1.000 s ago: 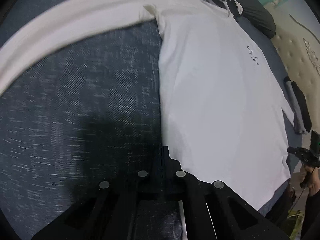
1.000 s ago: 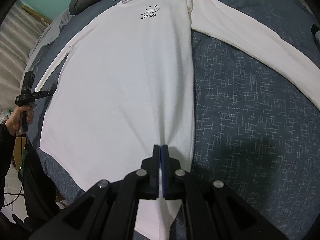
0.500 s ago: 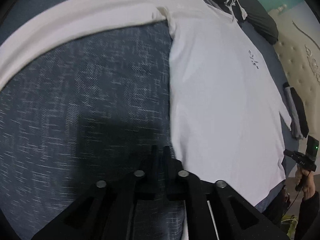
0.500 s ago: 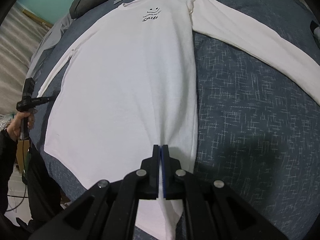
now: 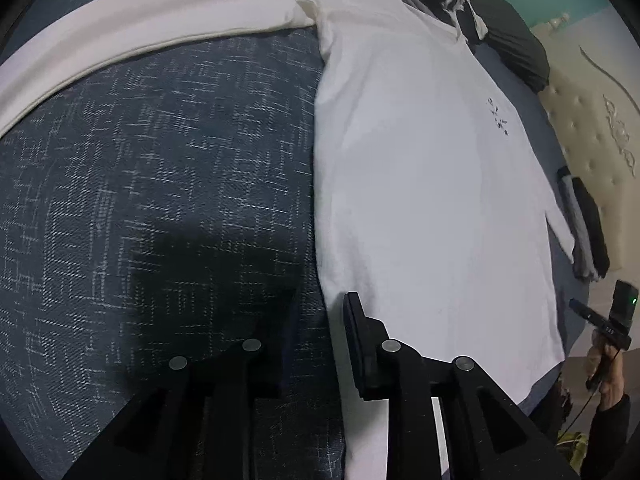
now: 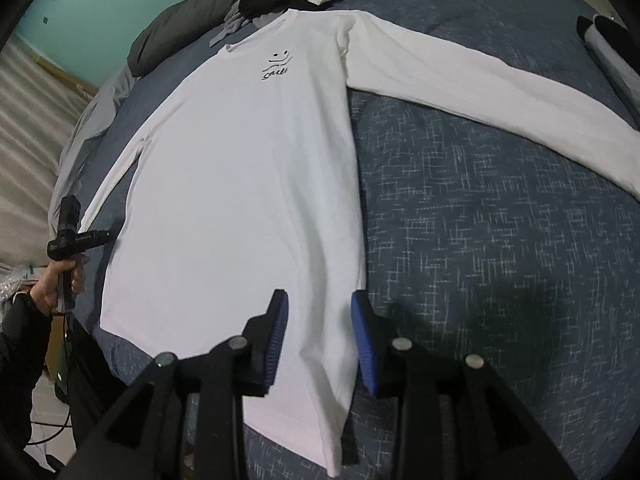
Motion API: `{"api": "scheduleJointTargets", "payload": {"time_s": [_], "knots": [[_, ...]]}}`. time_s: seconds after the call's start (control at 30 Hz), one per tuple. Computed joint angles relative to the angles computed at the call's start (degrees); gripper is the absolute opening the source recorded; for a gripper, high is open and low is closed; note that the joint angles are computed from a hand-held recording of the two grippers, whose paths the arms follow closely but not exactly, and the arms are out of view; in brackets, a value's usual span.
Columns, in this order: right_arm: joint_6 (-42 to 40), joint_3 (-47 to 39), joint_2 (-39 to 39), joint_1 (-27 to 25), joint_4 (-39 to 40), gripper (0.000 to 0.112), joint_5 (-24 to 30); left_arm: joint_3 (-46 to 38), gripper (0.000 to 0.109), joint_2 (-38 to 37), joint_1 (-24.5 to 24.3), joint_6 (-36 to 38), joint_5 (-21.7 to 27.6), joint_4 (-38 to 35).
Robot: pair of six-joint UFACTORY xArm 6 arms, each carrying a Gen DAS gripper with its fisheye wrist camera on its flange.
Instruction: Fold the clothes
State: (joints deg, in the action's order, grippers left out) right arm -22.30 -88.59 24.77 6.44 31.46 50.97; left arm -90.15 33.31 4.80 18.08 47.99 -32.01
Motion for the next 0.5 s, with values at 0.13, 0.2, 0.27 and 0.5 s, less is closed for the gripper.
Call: {"api": "scheduleJointTargets", "payload": {"time_s": [0.13, 0.2, 0.27, 0.5], "knots": [[0.26, -0.41, 0.52, 0.58, 0.62, 0.032, -0.43, 0.08, 0.003, 0.05, -0.83, -0.46, -0.59, 1.82], [-0.09, 0.01, 0.18, 0.38, 0.86, 0.032, -0.49, 0.23, 0.001, -0.24, -1.10, -0.26, -0.66, 2.44], [0.14, -0.03, 0.22, 0.47, 0.80, 0.032, -0.64, 0.75, 0.001, -0.96, -1.26, -0.08, -1.11, 3.00], [-0.22, -0.12, 0.44, 0.39, 1.92, 0.032, -0.83, 2.40, 0.001, -3.48, 0.41, -0.56, -1.78, 4.04]]}}
